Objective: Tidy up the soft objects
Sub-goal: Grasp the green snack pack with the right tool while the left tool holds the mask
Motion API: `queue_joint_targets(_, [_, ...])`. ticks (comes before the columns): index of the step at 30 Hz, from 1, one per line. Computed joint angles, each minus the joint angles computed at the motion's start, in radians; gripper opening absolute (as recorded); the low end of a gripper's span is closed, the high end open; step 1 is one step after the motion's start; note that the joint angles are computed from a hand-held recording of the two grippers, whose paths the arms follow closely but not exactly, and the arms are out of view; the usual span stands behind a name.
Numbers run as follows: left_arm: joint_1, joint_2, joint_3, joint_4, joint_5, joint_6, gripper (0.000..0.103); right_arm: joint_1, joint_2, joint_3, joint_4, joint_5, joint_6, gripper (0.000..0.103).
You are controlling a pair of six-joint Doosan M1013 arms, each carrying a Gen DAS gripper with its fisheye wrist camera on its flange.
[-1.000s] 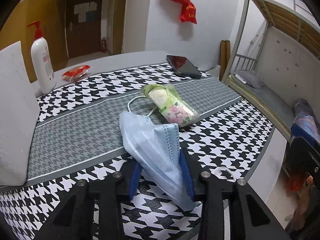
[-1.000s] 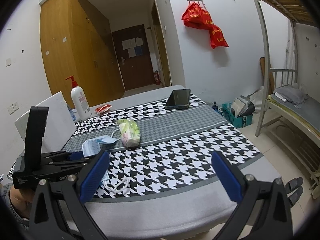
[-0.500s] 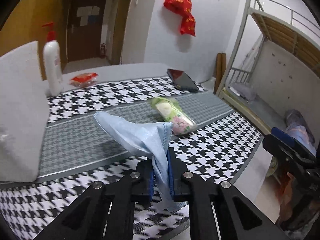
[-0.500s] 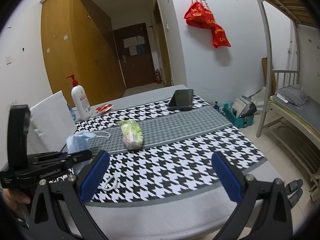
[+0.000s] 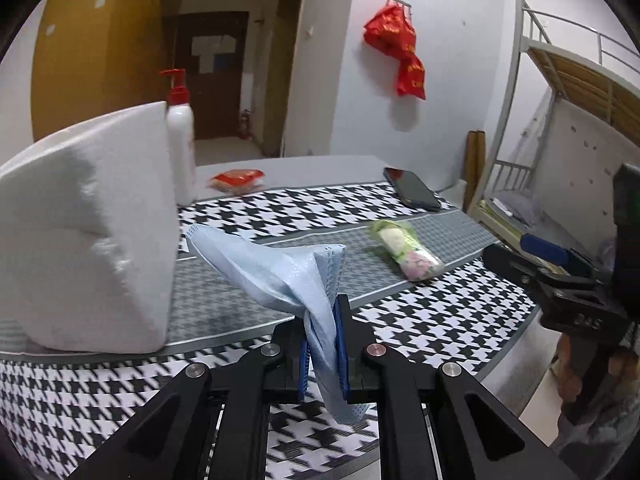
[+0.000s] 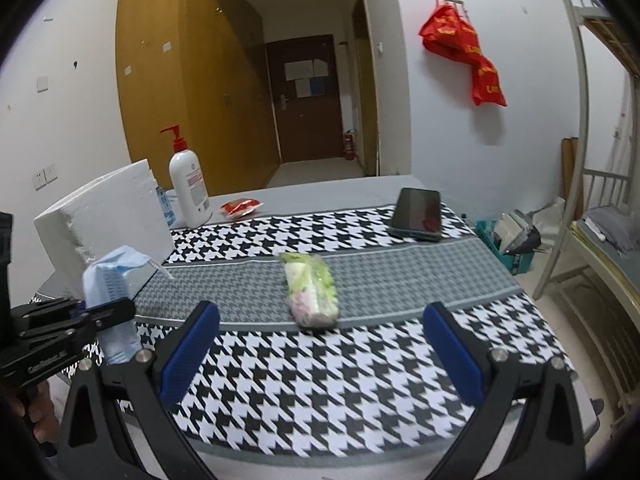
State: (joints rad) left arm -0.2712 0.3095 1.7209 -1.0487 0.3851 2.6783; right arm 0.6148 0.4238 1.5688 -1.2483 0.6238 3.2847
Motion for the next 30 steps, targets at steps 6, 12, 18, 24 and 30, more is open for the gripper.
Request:
queue_joint_targets(6, [0.006, -0.005, 0.008, 0.007, -0.024, -0.019, 0.012, -0.027, 0.045, -0.079, 0.227, -0.021, -0.247, 0.103])
queue_joint_targets(12, [0.01, -0.012, 0.026, -0.037, -0.06, 0.017, 0.012, -0.047, 0.077, -0.135, 0.375, -0.03, -0.422, 0.103])
queue_joint_targets(18, [0.015, -0.014, 0.034, -0.059, -0.07, 0.015, 0.012, -0.058, 0.12, -0.214, 0.514, 0.041, -0.626, 0.103])
queue_joint_targets(24, [0.022, -0.01, 0.034, -0.075, -0.062, 0.024, 0.012, -0.07, 0.155, -0.269, 0.6, 0.101, -0.735, 0.102])
queue_joint_targets(30, [0.03, -0.013, 0.04, -0.114, -0.059, 0.063, 0.012, -0.085, 0.166, -0.28, 0.692, 0.101, -0.793, 0.076])
